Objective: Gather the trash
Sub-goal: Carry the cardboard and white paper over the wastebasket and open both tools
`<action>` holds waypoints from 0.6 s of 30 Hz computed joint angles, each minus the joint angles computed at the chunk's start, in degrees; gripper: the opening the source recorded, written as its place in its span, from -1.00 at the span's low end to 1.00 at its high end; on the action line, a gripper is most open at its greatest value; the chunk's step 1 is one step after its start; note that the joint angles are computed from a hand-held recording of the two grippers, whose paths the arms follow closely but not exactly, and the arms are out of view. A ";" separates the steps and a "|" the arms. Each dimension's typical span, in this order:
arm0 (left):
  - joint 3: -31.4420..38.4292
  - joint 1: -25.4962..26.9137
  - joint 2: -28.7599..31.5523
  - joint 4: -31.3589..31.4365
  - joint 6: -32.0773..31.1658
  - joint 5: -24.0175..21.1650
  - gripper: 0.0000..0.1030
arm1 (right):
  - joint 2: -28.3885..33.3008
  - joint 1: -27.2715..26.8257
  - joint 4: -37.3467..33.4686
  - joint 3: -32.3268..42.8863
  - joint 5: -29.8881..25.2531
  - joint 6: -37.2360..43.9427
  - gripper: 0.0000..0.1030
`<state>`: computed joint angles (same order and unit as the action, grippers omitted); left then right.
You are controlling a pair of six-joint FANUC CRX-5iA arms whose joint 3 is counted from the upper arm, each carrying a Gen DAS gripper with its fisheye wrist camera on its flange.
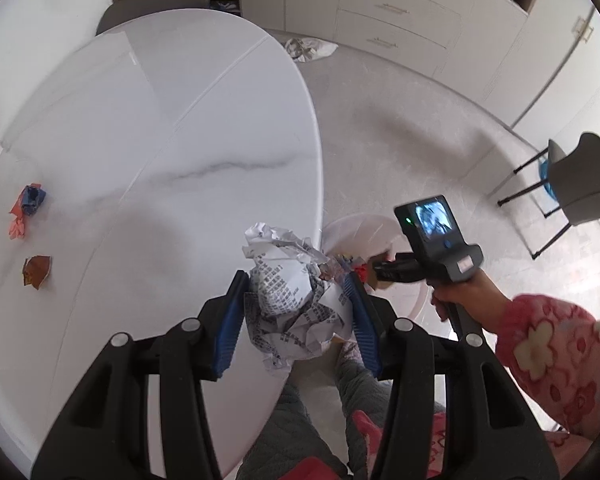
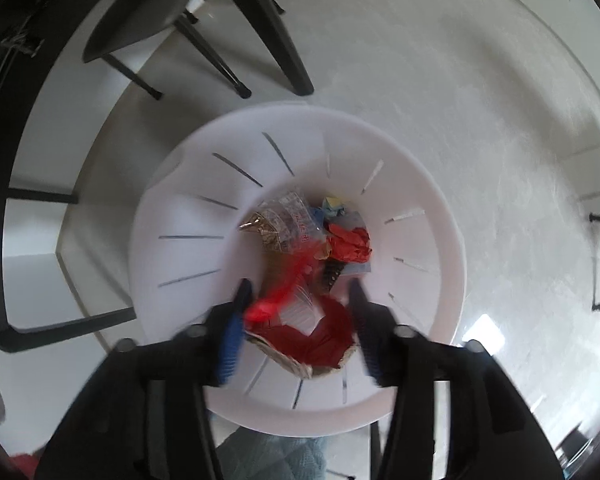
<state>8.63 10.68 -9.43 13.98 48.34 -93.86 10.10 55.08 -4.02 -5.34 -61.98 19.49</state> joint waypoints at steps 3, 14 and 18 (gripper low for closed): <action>0.20 -1.70 0.43 -0.07 0.16 -0.69 -0.06 | -2.57 0.69 1.57 -1.92 1.15 -3.05 0.35; -1.41 -13.45 4.74 -1.66 3.03 0.41 -0.06 | -18.68 11.60 14.66 -8.54 -8.04 -19.45 0.78; -4.01 -19.04 7.19 -5.75 4.20 3.12 -0.05 | -23.10 15.47 16.54 -10.46 -11.50 -25.53 0.83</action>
<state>4.63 -8.36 -2.24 8.23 52.54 -90.74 -13.00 70.55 12.52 -15.80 -73.47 -6.04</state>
